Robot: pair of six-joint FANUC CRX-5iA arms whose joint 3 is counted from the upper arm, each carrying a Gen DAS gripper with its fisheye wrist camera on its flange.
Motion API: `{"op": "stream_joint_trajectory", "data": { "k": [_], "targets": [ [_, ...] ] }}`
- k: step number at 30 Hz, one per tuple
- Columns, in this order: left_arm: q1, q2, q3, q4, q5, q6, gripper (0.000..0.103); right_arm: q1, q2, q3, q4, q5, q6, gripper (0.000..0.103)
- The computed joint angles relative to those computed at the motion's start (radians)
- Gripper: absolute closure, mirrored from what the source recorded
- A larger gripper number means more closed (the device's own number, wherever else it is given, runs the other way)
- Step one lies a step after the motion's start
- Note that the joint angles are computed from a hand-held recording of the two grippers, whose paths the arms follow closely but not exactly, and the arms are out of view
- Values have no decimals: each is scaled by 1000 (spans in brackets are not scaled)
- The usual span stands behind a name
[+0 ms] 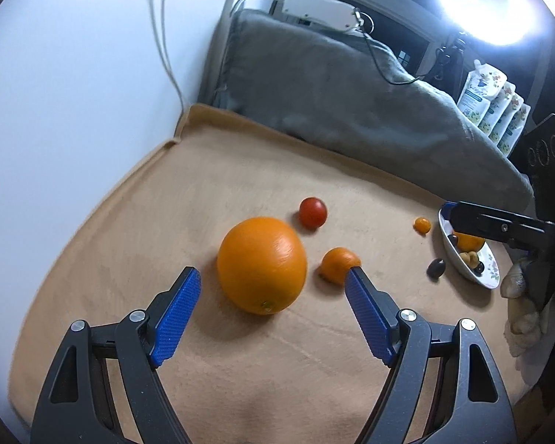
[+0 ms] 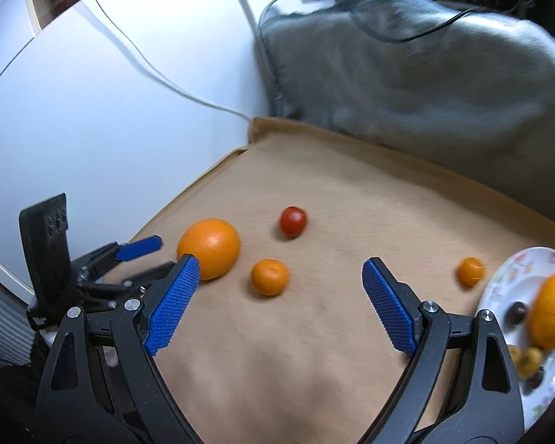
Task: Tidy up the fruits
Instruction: 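Move the right gripper to the large orange on the cloth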
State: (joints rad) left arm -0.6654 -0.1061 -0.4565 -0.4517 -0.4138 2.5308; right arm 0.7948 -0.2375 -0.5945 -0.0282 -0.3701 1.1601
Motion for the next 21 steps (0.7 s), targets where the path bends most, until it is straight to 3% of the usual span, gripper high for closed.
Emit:
{"op": "stream_joint_trajectory", "data": {
  "k": [5,13,19,21],
  "targets": [
    [63,-2,-68,157,85,-146,26,-40,96,136,-253,-70,234,11],
    [136,1,-208,571,226,-555,28,-105,238,303,-511,-197,477,22],
    [135,16,-235,687,252,-664,31,-146,301,368,-643,-263,579,28],
    [135,20,-227,672,244,-644,34,-151,321,384,-664,-275,595,30]
  ]
}}
